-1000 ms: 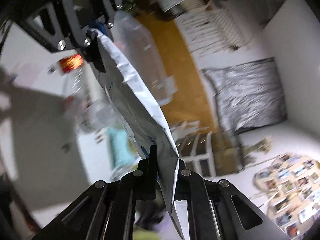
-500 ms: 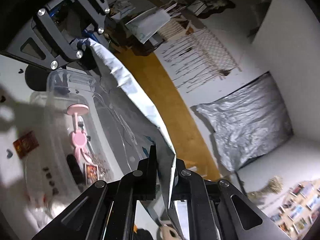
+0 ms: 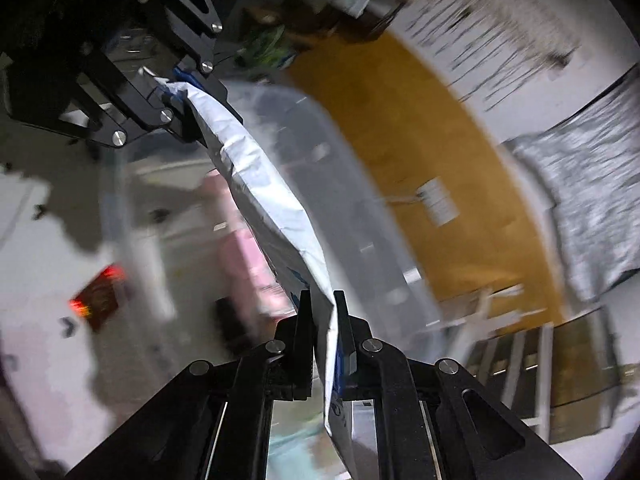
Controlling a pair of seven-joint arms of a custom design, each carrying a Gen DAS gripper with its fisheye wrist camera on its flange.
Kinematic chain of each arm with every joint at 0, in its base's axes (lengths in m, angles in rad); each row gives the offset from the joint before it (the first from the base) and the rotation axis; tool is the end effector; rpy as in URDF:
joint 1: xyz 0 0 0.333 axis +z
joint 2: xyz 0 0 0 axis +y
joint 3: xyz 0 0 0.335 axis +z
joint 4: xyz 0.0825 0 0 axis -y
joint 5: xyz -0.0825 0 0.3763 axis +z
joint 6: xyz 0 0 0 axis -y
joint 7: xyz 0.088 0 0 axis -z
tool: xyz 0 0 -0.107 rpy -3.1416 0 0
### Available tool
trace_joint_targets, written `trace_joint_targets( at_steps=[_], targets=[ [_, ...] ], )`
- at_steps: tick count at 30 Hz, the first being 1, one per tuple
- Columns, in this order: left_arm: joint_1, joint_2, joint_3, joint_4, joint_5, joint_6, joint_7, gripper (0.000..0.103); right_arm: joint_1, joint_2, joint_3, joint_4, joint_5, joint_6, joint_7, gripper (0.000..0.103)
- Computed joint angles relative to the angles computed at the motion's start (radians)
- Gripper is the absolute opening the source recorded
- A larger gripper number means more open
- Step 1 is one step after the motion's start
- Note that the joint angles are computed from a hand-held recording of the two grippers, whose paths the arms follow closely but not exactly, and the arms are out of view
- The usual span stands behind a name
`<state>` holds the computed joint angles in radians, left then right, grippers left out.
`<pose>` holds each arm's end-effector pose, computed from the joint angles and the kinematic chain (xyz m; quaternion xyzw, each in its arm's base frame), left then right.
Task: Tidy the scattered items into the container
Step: 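Lift the mailer bag with the left gripper and carry it over the clear box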
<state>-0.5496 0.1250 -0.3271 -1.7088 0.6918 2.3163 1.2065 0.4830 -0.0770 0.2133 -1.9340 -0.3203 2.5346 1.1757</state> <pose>0.4249 -0.4731 0.5907 -0.3282 0.8724 -0.1817 0.3134 0.4375 0.3759 0.6164 -0.9265 0.1278 -0.3039 0.1817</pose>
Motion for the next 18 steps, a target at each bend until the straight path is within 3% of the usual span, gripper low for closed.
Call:
trace_joint_targets(
  at_steps=[4,9,15,18],
  targets=[
    [0.017,0.002,-0.021,-0.002,-0.199,-0.039,0.112,0.012,0.021,0.033,-0.008,0.064,0.172,-0.179,-0.115,0.008],
    [0.031,0.068,-0.026,0.103,-0.403,-0.165,0.208,0.012,0.024,0.091,-0.024,0.159,0.308,-0.375,-0.165,0.008],
    [0.033,0.168,-0.022,0.236,-0.501,-0.291,0.293,0.012,0.015,0.158,-0.042,0.241,0.389,-0.507,-0.152,0.008],
    [0.018,0.197,-0.01,0.274,-0.486,-0.311,0.291,0.012,0.018,0.168,-0.046,0.242,0.386,-0.507,-0.147,0.008]
  ],
)
